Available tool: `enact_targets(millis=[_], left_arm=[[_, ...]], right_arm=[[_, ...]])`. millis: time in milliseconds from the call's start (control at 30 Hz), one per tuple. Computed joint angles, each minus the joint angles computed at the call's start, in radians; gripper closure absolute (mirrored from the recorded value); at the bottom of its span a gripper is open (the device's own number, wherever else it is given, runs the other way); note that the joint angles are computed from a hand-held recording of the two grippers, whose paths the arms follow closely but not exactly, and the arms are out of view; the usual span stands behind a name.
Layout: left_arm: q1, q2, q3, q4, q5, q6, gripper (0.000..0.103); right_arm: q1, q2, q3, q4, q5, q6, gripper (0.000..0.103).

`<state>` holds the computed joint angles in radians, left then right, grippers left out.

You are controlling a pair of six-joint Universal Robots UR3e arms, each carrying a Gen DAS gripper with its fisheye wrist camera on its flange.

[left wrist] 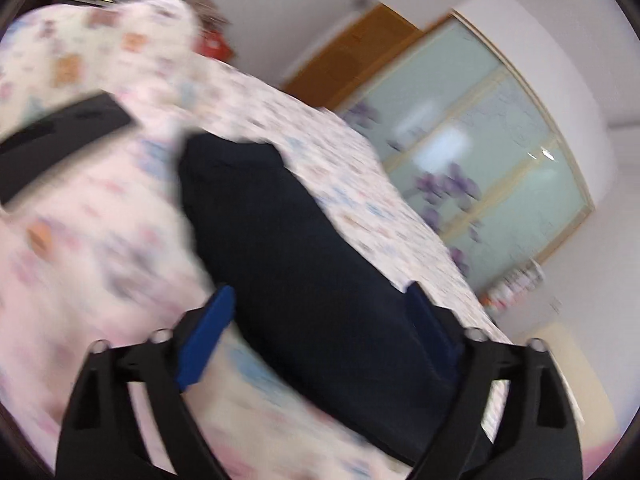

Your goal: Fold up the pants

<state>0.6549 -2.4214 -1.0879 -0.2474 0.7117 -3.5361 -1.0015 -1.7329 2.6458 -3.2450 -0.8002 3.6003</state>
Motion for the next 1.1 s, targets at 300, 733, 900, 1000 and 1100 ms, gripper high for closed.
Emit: enact_targets(millis=[300, 733, 900, 1000, 1100], left_arm=[[-0.194, -0.042, -0.026, 0.036, 0.176, 0.235, 0.009], [-0.173, -0.028, -0.102, 0.096, 0.148, 0.259, 0.006], [-0.178, -0.032, -0.082, 0.071, 0.147, 0.265, 0.004], [-0.175, -0.034, -0.080, 0.071, 0.138, 0.264, 0.004], [-0.176, -0.042, -0.067, 0.063, 0.135, 0.267, 0.002]], right_arm=[[-0.016, 0.132, -0.211, 0.076, -0.177, 0.108, 0.067], [0.046, 0.270, -0.270, -0.106, -0.328, 0.107, 0.100], [0.053, 0.354, -0.258, -0.116, -0.360, 0.075, 0.098], [-0.016, 0.249, -0.235, 0.011, -0.260, 0.028, 0.087], [-0.117, 0.121, -0.161, 0.075, -0.167, 0.009, 0.058]])
